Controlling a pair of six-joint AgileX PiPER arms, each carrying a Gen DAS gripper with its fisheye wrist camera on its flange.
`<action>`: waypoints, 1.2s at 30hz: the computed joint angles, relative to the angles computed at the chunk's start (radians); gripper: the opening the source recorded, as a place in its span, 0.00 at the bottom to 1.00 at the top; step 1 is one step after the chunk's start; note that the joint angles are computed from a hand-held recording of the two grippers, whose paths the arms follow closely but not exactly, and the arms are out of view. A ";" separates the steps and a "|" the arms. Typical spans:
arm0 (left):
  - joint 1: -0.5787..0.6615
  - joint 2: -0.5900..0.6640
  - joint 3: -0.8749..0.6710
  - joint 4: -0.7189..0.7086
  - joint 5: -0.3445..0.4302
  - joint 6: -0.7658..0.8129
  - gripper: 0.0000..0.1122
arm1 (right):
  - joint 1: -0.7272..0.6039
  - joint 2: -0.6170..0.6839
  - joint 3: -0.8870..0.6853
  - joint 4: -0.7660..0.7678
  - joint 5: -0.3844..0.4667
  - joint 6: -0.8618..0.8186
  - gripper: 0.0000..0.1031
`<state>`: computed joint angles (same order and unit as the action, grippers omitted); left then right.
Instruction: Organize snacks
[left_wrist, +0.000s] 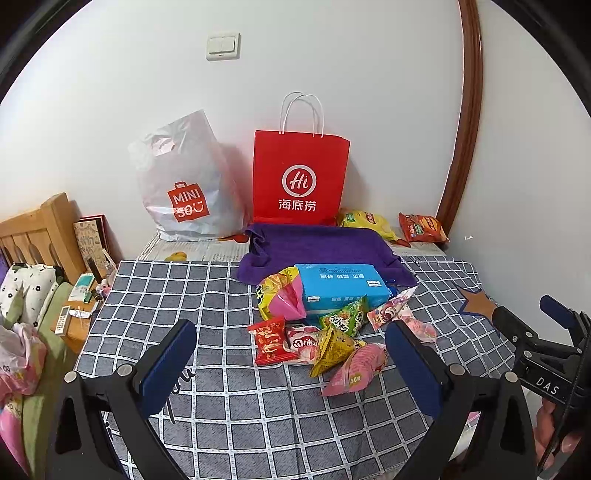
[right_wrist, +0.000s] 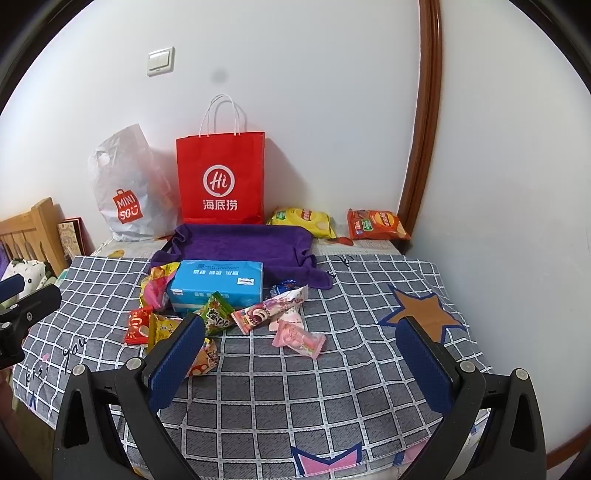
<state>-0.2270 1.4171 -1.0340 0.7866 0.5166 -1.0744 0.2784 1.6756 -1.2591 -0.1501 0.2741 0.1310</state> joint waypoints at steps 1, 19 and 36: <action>0.001 -0.001 0.001 -0.001 -0.001 0.001 0.91 | 0.001 -0.001 0.002 -0.010 -0.002 0.010 0.99; 0.127 0.201 -0.123 -0.250 -0.093 0.304 0.91 | -0.015 0.164 -0.143 0.027 -0.020 -0.051 0.98; 0.251 0.405 -0.260 -0.492 -0.105 0.559 0.89 | -0.119 0.598 -0.538 0.428 0.159 -0.428 0.68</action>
